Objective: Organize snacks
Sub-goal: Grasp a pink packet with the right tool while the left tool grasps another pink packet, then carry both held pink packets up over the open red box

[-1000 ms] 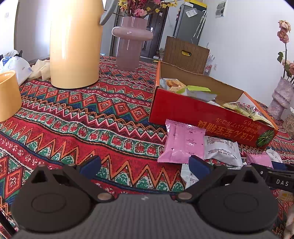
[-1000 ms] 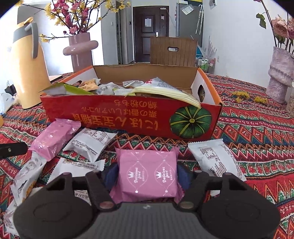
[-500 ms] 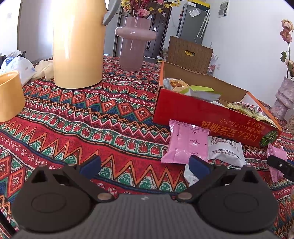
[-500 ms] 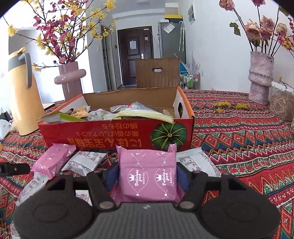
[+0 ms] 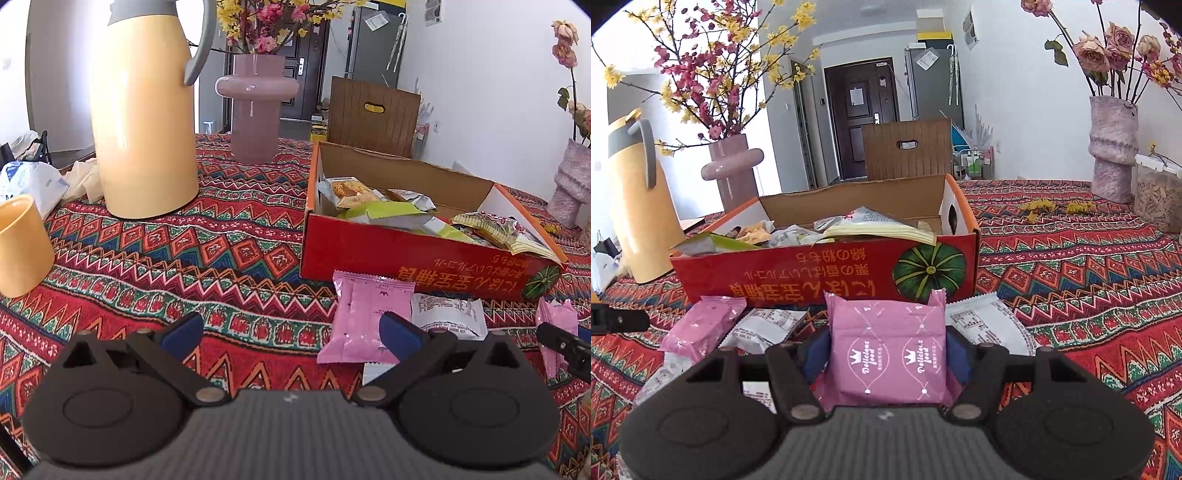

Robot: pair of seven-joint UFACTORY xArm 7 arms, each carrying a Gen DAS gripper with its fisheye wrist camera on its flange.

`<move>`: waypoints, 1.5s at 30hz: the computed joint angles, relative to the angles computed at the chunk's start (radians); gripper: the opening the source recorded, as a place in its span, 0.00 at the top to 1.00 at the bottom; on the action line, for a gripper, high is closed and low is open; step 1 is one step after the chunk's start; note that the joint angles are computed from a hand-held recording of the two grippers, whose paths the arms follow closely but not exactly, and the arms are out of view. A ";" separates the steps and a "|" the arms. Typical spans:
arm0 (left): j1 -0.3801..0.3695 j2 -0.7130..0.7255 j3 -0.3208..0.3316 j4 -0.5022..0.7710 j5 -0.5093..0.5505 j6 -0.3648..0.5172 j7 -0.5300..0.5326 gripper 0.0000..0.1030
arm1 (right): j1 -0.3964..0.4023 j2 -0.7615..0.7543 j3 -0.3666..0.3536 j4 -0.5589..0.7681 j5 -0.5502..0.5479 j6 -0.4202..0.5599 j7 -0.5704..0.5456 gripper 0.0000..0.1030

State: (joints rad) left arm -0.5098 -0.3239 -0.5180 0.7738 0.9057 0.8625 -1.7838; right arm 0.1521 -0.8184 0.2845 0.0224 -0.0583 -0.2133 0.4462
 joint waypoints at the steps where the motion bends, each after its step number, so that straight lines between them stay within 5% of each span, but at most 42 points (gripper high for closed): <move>1: 0.003 0.010 0.004 0.011 0.002 0.001 0.015 0.00 | 0.003 0.000 -0.005 -0.001 0.000 -0.002 0.001 0.37; 18: -0.101 0.278 0.122 0.211 0.030 0.020 0.139 0.00 | 0.057 0.038 -0.092 -0.002 0.013 -0.034 -0.024 0.37; 20: -0.117 0.292 0.138 0.219 0.027 0.020 0.142 0.06 | 0.063 0.041 -0.100 -0.002 0.015 -0.037 -0.027 0.37; 24: -0.127 0.298 0.165 0.215 0.001 -0.039 0.178 0.39 | 0.080 0.045 -0.124 -0.003 0.016 -0.040 -0.036 0.37; 45: -0.159 0.199 0.109 0.185 0.084 0.044 0.091 0.39 | 0.026 0.038 -0.045 -0.005 0.039 -0.051 -0.012 0.37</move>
State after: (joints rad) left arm -0.6686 -0.1244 -0.4088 0.9592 0.9898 0.9063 -1.6924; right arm 0.1777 -0.7801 0.2392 0.0174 -0.0191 -0.2640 0.4339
